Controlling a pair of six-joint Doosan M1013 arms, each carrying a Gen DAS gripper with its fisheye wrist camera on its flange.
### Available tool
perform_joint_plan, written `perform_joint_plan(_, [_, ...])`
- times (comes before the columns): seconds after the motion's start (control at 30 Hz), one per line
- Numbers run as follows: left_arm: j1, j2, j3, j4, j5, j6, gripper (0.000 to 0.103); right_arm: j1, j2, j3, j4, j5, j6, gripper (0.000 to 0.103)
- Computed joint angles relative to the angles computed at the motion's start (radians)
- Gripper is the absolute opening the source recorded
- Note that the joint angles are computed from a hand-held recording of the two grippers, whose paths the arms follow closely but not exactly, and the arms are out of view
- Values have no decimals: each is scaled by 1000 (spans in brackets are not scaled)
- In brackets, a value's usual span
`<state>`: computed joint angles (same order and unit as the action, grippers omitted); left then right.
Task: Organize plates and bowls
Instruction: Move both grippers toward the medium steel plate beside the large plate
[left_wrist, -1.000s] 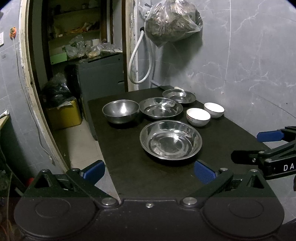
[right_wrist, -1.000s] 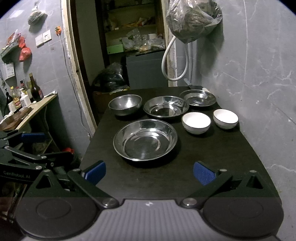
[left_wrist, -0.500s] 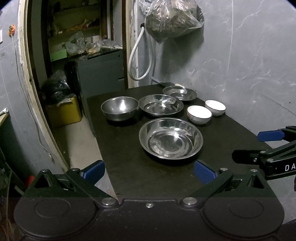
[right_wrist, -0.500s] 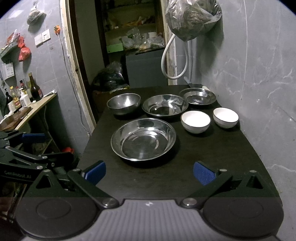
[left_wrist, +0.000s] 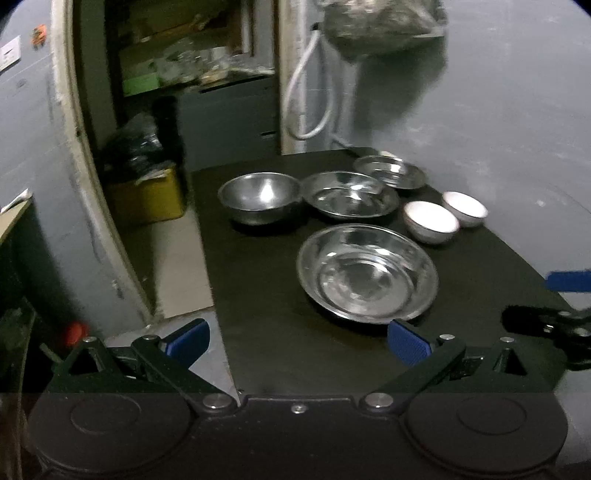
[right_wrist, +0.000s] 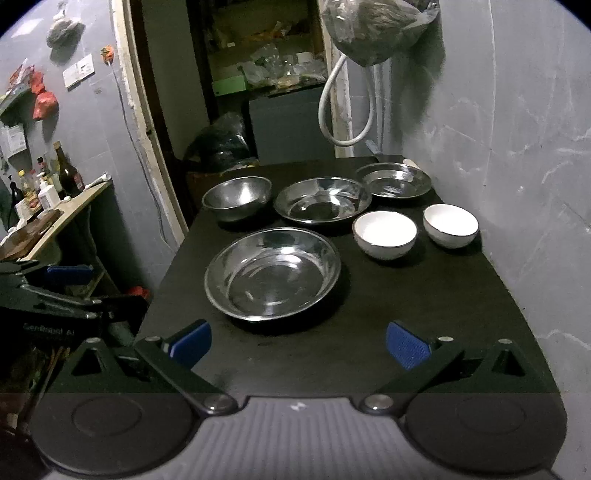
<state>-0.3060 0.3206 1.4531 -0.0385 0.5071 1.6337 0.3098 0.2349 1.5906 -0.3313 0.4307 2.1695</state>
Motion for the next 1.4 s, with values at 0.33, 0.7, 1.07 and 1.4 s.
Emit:
perform_joint_plan(0.33, [-11, 107, -164, 77, 89, -212, 102, -70, 42, -57, 175, 5, -199, 103])
perform_joint_plan(0.7, [-34, 320, -515, 125, 266, -420, 102, -144, 177, -222, 377, -20, -426, 103])
perform_joint_plan(1.07, [-46, 508, -828, 119, 485, -582, 102, -196, 363, -494, 367, 147, -375, 103])
perform_joint_plan(1.4, [-49, 565, -917, 51, 543, -629, 98, -222, 413, -555, 474, 190, -410, 103])
